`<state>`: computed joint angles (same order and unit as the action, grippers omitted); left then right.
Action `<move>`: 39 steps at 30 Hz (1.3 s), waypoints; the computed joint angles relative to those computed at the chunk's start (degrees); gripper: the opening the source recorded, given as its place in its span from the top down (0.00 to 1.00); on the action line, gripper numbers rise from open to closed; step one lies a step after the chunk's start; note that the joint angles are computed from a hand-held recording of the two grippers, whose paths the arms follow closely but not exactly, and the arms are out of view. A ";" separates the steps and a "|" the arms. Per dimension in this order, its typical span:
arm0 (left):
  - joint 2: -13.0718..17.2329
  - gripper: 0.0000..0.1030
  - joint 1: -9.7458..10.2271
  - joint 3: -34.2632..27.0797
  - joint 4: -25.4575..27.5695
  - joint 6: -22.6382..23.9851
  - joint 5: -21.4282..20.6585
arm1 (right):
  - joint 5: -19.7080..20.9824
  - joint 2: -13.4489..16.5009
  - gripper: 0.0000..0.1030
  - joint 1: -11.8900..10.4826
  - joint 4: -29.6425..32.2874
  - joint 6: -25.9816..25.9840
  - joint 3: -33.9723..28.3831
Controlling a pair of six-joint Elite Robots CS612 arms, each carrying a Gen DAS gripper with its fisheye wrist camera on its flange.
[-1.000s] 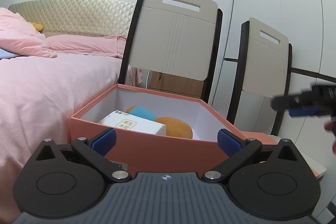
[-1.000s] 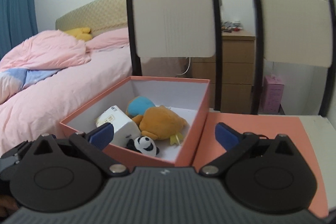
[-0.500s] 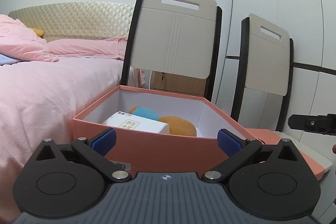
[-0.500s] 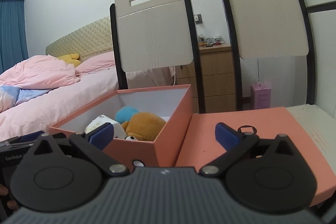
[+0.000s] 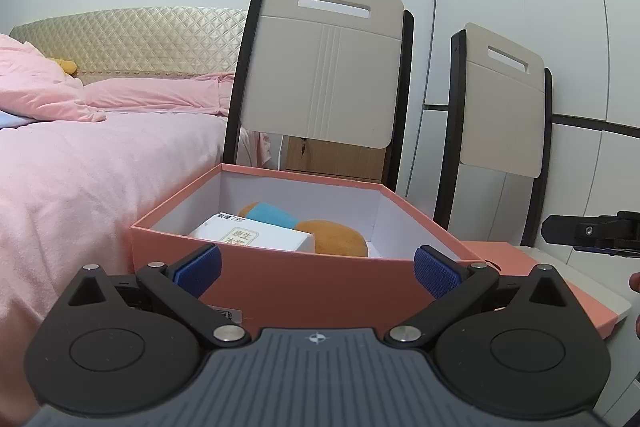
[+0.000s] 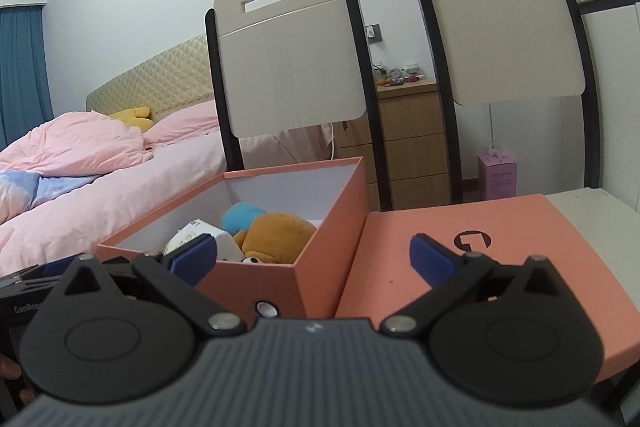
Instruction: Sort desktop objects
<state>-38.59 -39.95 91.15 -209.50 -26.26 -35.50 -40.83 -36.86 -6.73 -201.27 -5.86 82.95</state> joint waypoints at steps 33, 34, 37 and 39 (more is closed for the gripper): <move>8.60 0.00 -0.08 -12.48 9.34 -0.09 -19.46 | -9.30 5.30 0.00 -7.04 11.81 -9.28 -7.54; 9.12 0.00 -0.04 -13.42 10.14 0.22 -19.89 | -9.77 5.99 0.00 -7.00 12.42 -8.30 -8.45; 10.60 0.00 0.10 -16.06 11.18 1.18 -21.15 | -10.23 7.80 0.00 -6.90 13.64 -6.65 -10.87; 11.04 0.00 0.25 -17.20 13.13 0.24 -21.48 | -9.62 8.63 0.00 -6.88 14.19 -6.39 -11.94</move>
